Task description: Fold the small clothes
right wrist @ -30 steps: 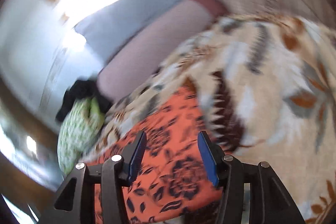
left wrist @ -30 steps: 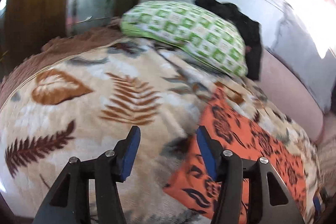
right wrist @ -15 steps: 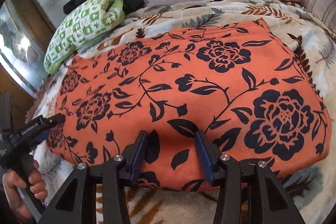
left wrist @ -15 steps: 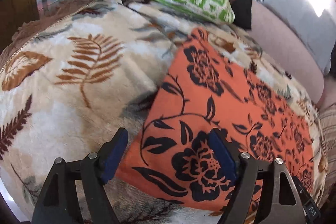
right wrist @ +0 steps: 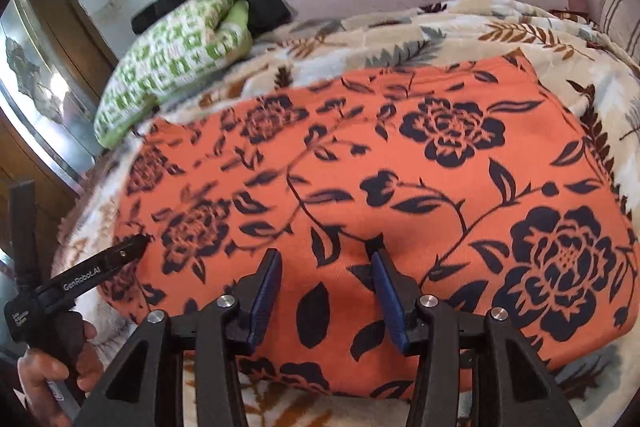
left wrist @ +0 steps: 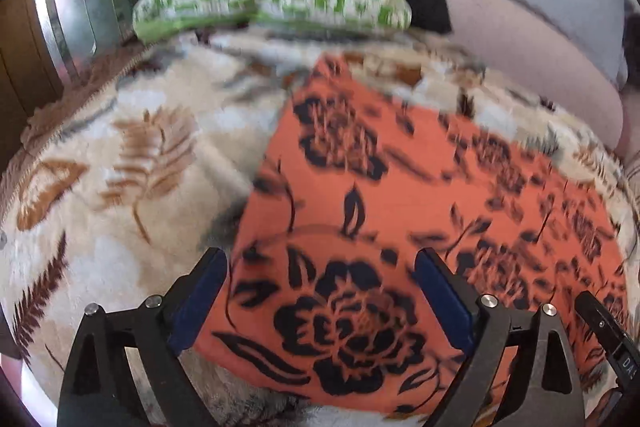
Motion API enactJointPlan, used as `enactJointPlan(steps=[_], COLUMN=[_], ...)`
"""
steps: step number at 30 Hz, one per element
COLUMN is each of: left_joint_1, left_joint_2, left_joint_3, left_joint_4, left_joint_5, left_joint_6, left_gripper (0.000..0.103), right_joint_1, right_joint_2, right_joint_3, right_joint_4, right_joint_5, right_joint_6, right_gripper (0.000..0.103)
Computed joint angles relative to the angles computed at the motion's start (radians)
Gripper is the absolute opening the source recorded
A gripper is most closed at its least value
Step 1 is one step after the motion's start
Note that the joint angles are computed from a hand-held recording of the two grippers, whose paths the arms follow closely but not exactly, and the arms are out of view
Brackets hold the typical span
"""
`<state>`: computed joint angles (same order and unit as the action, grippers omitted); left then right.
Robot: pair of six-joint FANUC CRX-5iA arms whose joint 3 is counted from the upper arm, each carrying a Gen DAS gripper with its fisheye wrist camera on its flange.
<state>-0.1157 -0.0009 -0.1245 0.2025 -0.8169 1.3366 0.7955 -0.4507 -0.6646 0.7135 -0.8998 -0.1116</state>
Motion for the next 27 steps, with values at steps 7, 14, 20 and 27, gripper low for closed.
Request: enactJointPlan(steps=[7,14,20,27], left_joint_1=[-0.063,-0.088,-0.096,-0.055], left_joint_2=[0.148,0.146,0.105,-0.002], left_joint_3=[0.161,0.153,0.095,0.024], left_joint_4=[-0.077,-0.131,-0.153,-0.083], left_joint_5=[-0.182,-0.146,-0.084,-0.091], left_joint_6=[0.013,0.039,0.042,0.024], left_gripper=[0.101,0.103,0.103,0.103], right_joint_1=[-0.086,-0.141,-0.107,-0.059], right_joint_2=[-0.042,-0.076,-0.071,-0.09], right_joint_3=[-0.023,-0.022,-0.017,-0.025], right_joint_4=[0.033,-0.047,-0.039,-0.036], right_joint_5=[-0.099,-0.084,-0.074,-0.065], right_joint_6=[-0.119,-0.088,-0.05,-0.07], right_gripper=[0.051,0.049,0.049,0.05])
